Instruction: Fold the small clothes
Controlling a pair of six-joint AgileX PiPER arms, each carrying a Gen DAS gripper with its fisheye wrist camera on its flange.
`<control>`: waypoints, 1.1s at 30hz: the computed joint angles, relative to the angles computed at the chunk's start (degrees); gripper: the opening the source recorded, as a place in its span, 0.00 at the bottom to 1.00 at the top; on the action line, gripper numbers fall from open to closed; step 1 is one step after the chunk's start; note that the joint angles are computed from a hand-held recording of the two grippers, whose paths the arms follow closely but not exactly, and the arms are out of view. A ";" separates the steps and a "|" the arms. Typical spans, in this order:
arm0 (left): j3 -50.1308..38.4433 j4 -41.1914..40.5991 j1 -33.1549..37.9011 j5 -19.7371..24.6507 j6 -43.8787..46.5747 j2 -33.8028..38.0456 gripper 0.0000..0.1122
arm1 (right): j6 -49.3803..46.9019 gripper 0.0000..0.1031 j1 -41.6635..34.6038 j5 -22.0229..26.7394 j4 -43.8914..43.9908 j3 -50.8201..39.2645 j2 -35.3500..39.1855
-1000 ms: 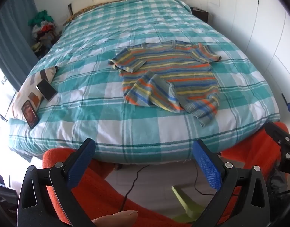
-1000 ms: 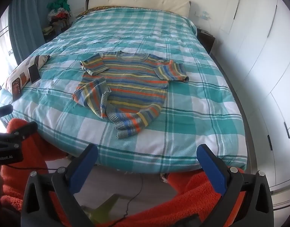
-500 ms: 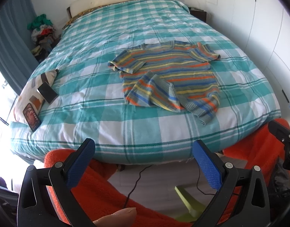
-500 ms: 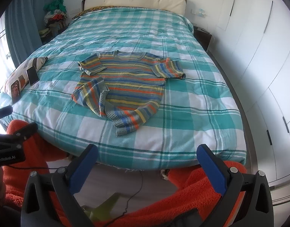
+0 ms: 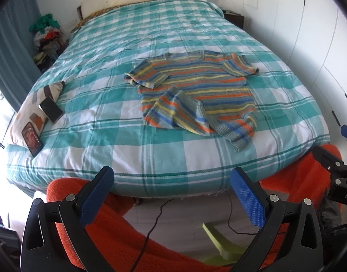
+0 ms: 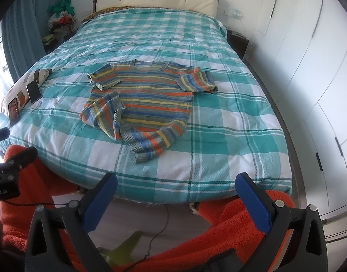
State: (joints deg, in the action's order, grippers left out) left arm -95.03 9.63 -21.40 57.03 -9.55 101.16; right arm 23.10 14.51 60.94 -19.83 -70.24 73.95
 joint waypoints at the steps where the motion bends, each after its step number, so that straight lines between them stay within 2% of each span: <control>1: -0.37 -0.63 0.26 0.46 0.29 0.38 0.91 | -0.12 1.00 0.02 -0.05 -0.01 0.10 0.01; 33: -6.57 -1.67 1.96 4.86 0.18 4.64 0.91 | -1.61 1.00 -1.45 1.69 -0.13 -3.23 3.01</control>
